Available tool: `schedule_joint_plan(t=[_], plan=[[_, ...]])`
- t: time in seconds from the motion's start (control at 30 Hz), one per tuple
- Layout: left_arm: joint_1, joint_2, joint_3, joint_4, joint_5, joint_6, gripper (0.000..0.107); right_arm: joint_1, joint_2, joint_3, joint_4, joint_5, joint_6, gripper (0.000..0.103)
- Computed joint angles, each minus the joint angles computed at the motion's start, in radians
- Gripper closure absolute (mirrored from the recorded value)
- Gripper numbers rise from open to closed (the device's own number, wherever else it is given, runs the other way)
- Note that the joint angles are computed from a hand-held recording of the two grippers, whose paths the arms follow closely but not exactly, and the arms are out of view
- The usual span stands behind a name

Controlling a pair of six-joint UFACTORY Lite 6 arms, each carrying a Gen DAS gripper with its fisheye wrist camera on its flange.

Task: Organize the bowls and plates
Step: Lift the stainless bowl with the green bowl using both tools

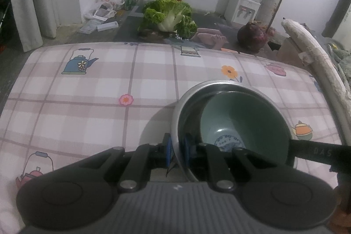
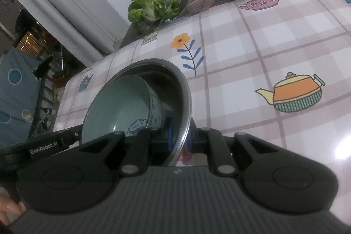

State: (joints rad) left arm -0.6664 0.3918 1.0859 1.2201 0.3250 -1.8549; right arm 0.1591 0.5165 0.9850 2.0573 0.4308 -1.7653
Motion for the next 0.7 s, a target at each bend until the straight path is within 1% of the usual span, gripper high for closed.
schedule_joint_plan(t=[0.2,0.47,0.7], plan=[[-0.021,-0.030,-0.017,0.003,0.024,-0.013,0.094,-0.003,-0.031,-0.032,0.007,0.002,-0.012,0.091],[-0.060,-0.090,-0.039,-0.041,0.064,0.008,0.094,-0.002,-0.110,-0.089,-0.009,-0.003,0.012,0.091],[-0.100,-0.167,-0.058,-0.106,0.113,0.055,0.094,-0.006,-0.227,-0.154,-0.088,-0.016,0.096,0.091]])
